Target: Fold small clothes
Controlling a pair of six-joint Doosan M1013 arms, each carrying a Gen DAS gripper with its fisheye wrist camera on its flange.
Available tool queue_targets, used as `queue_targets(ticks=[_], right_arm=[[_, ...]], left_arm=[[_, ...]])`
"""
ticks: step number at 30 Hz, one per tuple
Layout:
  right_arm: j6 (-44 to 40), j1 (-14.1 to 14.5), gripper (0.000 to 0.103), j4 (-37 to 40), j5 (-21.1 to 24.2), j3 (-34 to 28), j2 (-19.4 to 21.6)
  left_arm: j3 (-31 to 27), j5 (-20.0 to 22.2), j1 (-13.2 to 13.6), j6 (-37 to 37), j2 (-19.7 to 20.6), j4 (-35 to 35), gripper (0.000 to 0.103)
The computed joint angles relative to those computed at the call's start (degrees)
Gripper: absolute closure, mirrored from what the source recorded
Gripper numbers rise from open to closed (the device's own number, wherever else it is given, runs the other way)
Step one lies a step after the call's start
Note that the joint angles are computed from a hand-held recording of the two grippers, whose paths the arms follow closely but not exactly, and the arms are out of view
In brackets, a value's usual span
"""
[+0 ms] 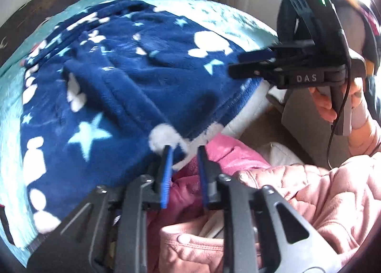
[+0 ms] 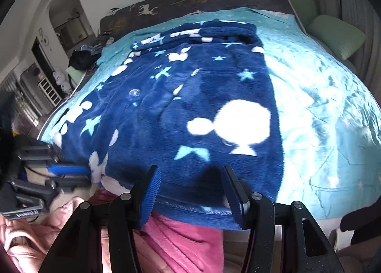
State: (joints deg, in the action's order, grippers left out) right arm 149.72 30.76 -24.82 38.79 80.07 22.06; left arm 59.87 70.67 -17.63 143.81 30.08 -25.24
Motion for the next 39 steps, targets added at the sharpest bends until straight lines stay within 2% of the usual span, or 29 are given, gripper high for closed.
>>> queue_targets(ticks=[1,4,5,6,7,9,11,13,16,18,20,21,22,23,24,25,26,31,35,38,39], right_arm=[[0.8,0.1,0.049,-0.8,0.3,0.3,-0.2],[3.6,0.2,0.049,-3.7,1.8,1.3,-1.1],[4.2,0.2,0.049,-4.2,2.5,1.6,-1.3],[4.7,0.1,0.049,-4.5,3.3,1.9,-1.5],[5.1,0.0,0.049,-4.5,3.9,2.1,-1.6],[6.1,-0.5,0.048,-3.2,3.7,3.1,-2.1],[6.3,-1.2,0.047,-0.4,1.8,4.5,-2.7],[6.6,-1.8,0.044,2.1,0.0,5.6,-3.0],[6.1,-2.5,0.044,5.4,-2.0,6.5,-3.1],[4.7,-3.1,0.044,8.5,-3.5,6.8,-3.1],[4.2,-3.3,0.043,9.9,-5.2,7.2,-3.2],[3.9,-3.5,0.043,10.7,-5.8,7.4,-3.2],[3.2,-3.6,0.052,11.5,-6.2,7.4,-3.2],[3.6,-3.5,0.066,10.9,-6.9,7.5,-3.3],[2.8,-3.5,0.086,11.1,-7.2,7.4,-3.4],[3.1,-3.4,0.089,10.6,-7.6,7.4,-3.4],[4.0,-3.2,0.090,9.3,-8.4,7.5,-3.7],[5.4,-3.6,0.092,7.4,-12.6,8.0,-5.2],[3.3,-3.4,0.092,6.2,-10.7,6.4,-5.2],[-0.4,-3.4,0.087,10.0,-7.9,5.7,-4.4],[-1.6,-3.6,0.083,11.7,-7.5,5.9,-4.1]], left_arm=[[0.0,-0.8,0.6,-0.8,-0.2,-0.8,0.060],[0.4,-7.7,2.4,-4.7,-1.0,-2.1,0.043],[1.1,-12.0,2.9,-7.8,-1.5,-0.5,0.041],[1.0,-14.0,3.2,-9.9,-1.3,1.1,0.035],[1.2,-17.2,3.5,-15.0,-1.3,5.2,0.028],[1.0,-19.1,4.0,-23.4,-0.8,11.5,0.025],[-0.9,-16.7,5.2,-31.7,0.9,15.5,0.025],[-3.2,-11.9,6.7,-35.6,2.9,13.5,0.025],[-5.2,-7.6,8.2,-37.8,4.9,9.2,0.025],[-5.4,-7.2,8.5,-37.9,5.3,7.6,0.025],[-5.4,-7.3,8.6,-36.2,5.3,6.4,0.036],[-5.6,-6.9,8.6,-35.2,5.4,5.8,0.050],[-5.6,-6.7,8.5,-34.6,5.4,5.7,0.060],[-5.6,-6.8,8.5,-33.9,5.3,5.4,0.068],[-5.1,-6.9,8.5,-33.6,4.8,5.2,0.087],[-5.4,-6.2,8.8,-33.3,4.8,4.1,0.090],[-5.9,-5.3,9.2,-33.3,4.9,1.8,0.091],[-6.7,-7.4,9.1,-30.8,3.6,0.3,0.091],[-6.5,-7.5,8.2,-28.1,3.1,2.8,0.087],[-6.0,-6.0,8.2,-30.2,3.8,5.7,0.063],[-5.9,-5.4,8.2,-31.4,4.2,6.7,0.050]])
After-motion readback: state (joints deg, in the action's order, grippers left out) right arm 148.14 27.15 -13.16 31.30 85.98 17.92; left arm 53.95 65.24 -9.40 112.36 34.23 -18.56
